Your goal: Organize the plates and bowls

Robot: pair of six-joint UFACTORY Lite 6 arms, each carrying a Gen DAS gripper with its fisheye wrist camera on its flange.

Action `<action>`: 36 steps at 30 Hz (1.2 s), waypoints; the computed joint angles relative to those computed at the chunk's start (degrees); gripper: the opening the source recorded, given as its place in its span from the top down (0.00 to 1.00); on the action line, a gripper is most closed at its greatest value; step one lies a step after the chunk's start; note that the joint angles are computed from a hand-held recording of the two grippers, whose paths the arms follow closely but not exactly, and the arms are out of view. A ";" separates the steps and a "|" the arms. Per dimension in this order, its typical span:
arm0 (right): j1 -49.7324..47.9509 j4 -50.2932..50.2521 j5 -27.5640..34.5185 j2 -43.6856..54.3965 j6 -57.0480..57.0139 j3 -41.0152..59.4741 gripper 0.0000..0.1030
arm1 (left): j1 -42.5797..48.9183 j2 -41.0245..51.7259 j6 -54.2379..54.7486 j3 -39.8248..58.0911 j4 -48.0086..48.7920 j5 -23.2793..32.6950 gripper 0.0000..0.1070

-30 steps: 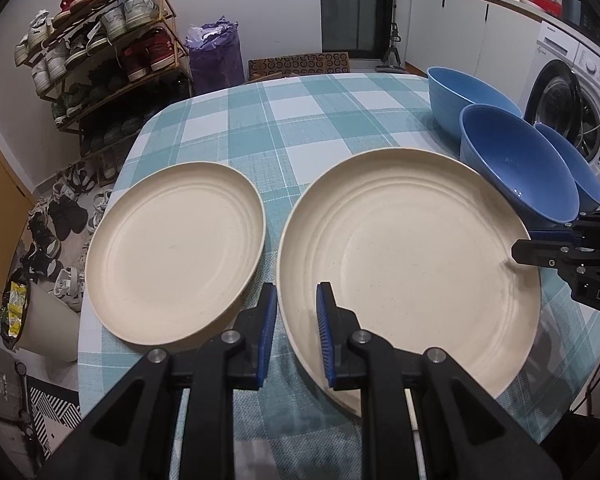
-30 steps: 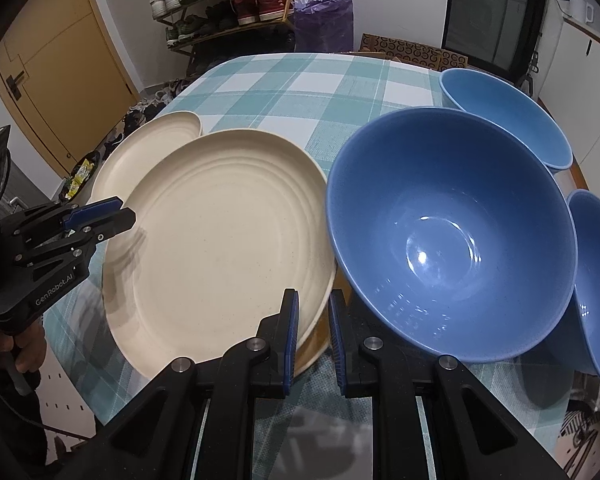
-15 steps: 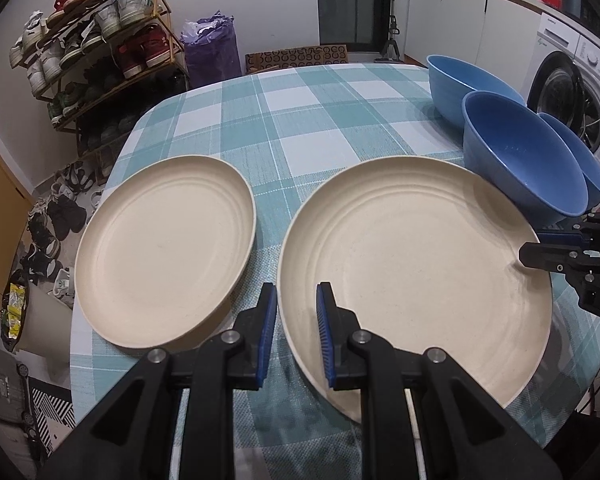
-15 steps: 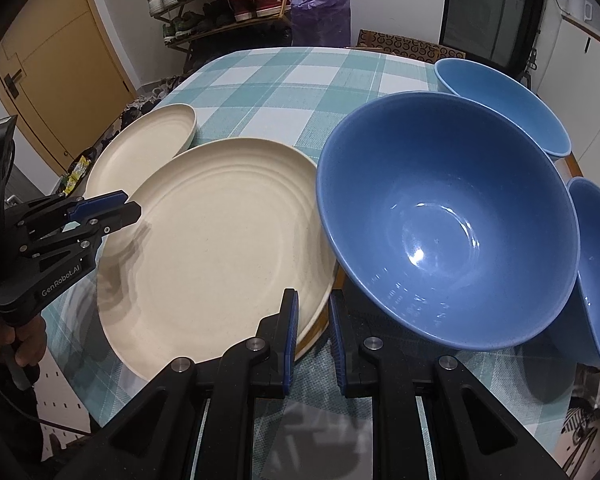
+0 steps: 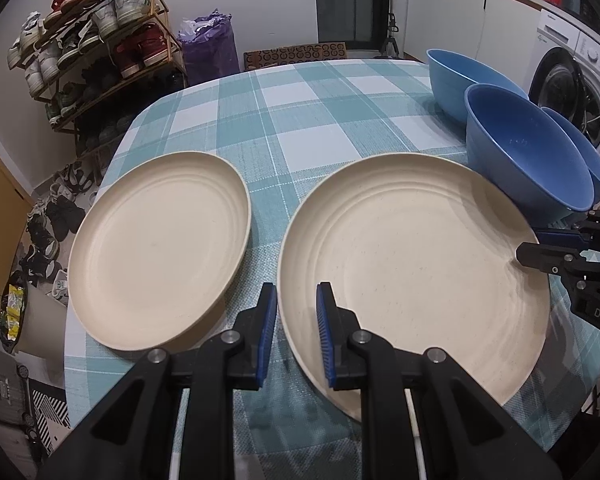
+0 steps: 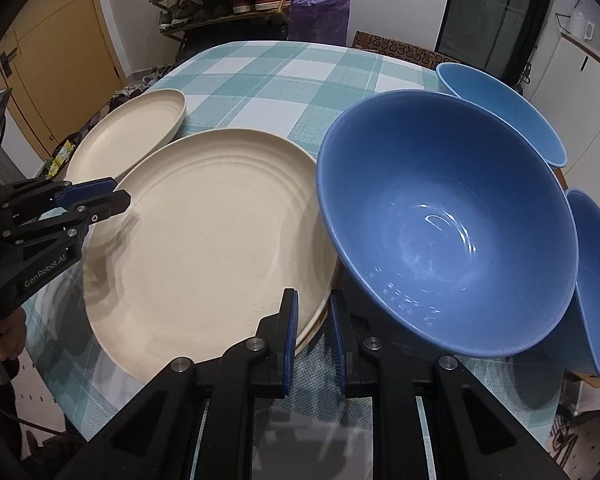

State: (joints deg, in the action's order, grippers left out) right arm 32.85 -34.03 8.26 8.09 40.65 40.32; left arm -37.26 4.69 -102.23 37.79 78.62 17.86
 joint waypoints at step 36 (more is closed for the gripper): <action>3.07 -19.07 -2.43 -3.07 18.43 -2.83 0.39 | 1.47 -8.52 -13.91 -7.68 10.91 -1.83 0.54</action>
State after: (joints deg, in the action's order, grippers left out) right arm 35.92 -53.10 5.83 5.02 59.08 37.49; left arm -35.79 -3.83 -116.14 30.11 89.53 16.03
